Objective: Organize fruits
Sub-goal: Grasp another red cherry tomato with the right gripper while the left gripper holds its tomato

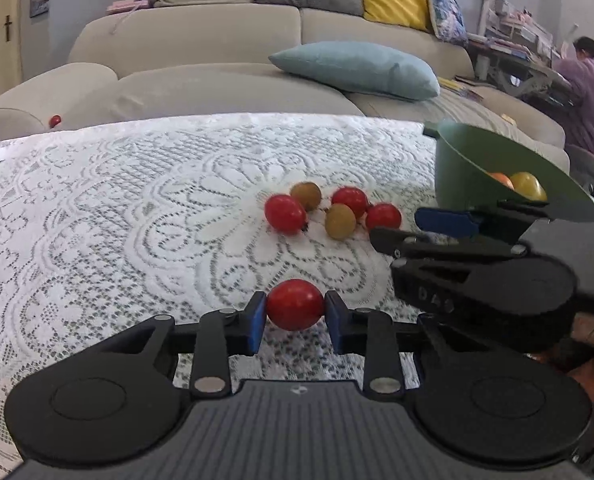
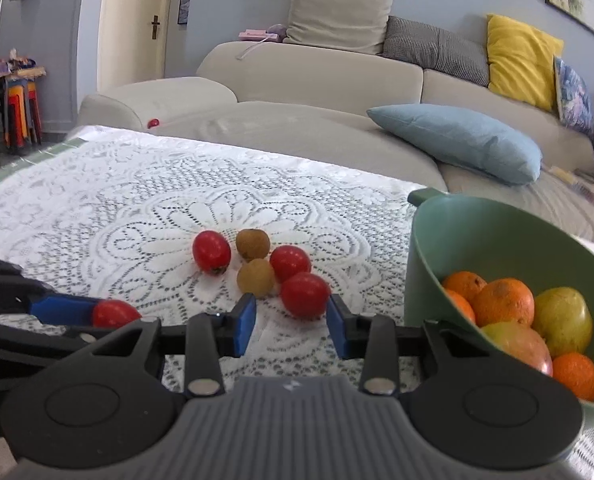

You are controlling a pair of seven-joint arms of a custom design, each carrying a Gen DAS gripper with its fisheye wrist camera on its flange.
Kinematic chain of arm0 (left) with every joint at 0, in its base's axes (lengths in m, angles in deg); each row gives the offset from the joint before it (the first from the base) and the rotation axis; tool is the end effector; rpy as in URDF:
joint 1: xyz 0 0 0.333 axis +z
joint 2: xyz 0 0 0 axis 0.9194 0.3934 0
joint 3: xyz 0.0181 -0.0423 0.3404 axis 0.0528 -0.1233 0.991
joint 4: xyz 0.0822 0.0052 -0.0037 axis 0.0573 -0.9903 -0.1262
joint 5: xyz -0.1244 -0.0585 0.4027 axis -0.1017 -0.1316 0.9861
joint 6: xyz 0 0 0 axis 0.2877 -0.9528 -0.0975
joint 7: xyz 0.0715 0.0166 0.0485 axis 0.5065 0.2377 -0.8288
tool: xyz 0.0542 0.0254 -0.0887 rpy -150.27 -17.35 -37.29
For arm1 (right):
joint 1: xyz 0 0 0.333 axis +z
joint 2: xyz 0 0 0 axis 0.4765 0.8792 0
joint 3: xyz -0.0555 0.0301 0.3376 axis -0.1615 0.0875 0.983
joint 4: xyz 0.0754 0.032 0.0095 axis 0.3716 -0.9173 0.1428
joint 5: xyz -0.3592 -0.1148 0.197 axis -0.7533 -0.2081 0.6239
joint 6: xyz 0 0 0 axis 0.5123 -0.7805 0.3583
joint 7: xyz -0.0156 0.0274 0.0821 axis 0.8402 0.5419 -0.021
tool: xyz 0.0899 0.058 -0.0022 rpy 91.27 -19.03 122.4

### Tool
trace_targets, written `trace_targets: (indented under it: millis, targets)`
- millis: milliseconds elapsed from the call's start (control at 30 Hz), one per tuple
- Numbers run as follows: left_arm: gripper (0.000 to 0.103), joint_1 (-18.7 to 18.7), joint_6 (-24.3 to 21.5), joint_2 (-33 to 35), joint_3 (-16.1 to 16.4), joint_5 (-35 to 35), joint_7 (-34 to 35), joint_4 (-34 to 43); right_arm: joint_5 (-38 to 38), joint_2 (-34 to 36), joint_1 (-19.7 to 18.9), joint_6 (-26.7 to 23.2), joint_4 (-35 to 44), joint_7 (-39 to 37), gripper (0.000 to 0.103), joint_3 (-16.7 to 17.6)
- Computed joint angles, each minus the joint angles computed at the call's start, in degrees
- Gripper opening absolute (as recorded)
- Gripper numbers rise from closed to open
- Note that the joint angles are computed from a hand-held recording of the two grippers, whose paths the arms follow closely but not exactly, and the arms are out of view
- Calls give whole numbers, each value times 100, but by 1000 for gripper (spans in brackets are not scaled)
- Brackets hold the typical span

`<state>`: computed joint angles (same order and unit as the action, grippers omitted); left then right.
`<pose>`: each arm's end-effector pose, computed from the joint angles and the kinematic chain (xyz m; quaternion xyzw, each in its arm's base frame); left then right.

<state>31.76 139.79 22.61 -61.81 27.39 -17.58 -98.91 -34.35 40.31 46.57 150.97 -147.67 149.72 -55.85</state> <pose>0.6664 -0.4014 0.4237 -0.6073 0.6695 -0.3467 0.2505 0.7065 0.2103 0.3798 -0.7366 0.4723 -0.3165 0.3664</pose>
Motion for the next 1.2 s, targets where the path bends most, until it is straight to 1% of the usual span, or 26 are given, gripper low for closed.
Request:
trace_targets:
  millis: [67,133,167,200,300,367,567,633,667,700,767,867,933,1067,1167,1200]
  targets:
    - [35,-70,-36,4,100,76,-171,25,303,123,867,40,52,-19,35,-924]
    - [35,-64,-85,14,103,109,-259,58,596,288,1566,115,83,-115,35,-1683]
    - [35,-55,-101,16,96,128,-291,66,727,382,1830,145,110,-194,35,-1969]
    - [35,-38,-117,19,83,141,-309,74,799,426,1917,132,134,-272,35,-2060]
    - [35,36,-165,41,-1,123,-305,113,870,473,1860,-5,250,-374,35,-1998]
    - [35,91,-190,55,-68,68,-255,135,834,487,1731,-86,331,-396,35,-1860]
    - [35,84,-200,51,-54,85,-313,129,568,488,1472,-365,481,-249,34,-1587]
    - [35,91,-217,49,-68,87,-307,122,465,498,1429,-402,516,-156,32,-1559]
    - [35,94,-228,47,-75,87,-302,120,428,507,1434,-426,534,-96,29,-1577]
    - [35,98,-237,46,-83,87,-298,118,383,511,1391,-458,561,-47,28,-1534]
    - [35,106,-259,45,-102,79,-291,124,263,498,1226,-462,587,15,28,-1362]
    - [35,100,-257,26,-91,105,-340,107,166,494,1310,-360,540,150,28,-1475]
    - [35,100,-260,14,-89,124,-372,98,130,454,1303,-283,476,167,28,-1467]
    - [35,100,-300,-13,-95,170,-439,78,6,231,1078,-204,232,43,28,-1170]
    - [35,106,-313,-39,-103,217,-519,57,-65,5,837,-106,-26,-76,28,-882]
    - [35,113,-312,-48,-111,226,-546,50,-100,-78,686,-100,-108,-120,28,-710]
